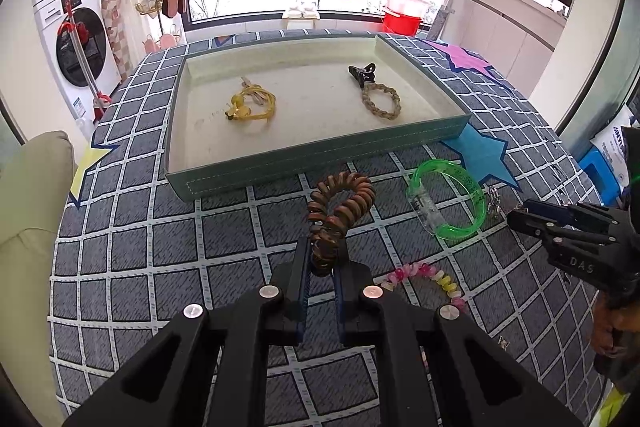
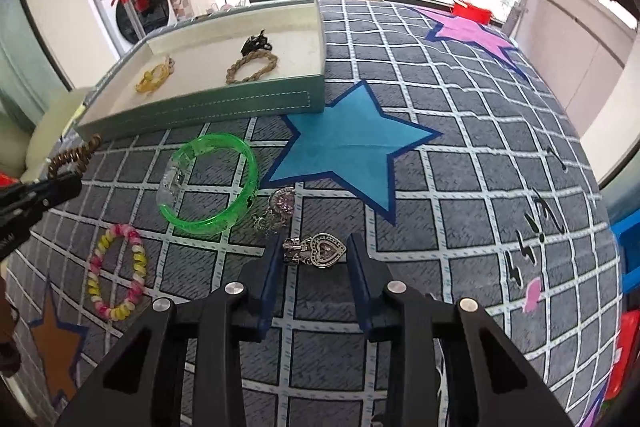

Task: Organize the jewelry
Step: 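Lift both held items and carry them over the tray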

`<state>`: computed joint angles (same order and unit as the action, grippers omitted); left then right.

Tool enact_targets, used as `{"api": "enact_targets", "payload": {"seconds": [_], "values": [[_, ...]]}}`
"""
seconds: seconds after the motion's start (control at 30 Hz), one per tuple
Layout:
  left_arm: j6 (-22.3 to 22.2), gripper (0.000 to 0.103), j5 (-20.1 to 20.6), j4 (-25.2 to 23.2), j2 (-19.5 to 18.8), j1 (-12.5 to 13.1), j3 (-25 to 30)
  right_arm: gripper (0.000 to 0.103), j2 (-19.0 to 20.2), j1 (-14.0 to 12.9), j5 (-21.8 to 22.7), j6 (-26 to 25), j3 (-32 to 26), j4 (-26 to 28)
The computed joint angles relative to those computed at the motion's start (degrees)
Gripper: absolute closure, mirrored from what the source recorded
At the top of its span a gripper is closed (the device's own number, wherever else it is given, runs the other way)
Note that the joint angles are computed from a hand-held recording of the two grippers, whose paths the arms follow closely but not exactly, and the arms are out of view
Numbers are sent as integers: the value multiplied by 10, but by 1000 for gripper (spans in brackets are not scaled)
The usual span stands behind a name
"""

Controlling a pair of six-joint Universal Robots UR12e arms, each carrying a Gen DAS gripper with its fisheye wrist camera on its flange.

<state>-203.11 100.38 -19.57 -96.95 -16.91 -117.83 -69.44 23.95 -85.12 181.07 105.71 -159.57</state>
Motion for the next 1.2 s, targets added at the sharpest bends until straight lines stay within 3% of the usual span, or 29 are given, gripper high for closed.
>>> {"api": "enact_targets", "payload": {"seconds": [0.33,0.6,1.2], "values": [[3,79,0,13,9,-1,-2,68,-24,-12,44,20,9,-10],[1,79,-5,22,19,12,3,68,-23,-11,90,28,-19,-13],[15,79,1,8,-13,58,57,68,60,0,111,36,-174,49]]}}
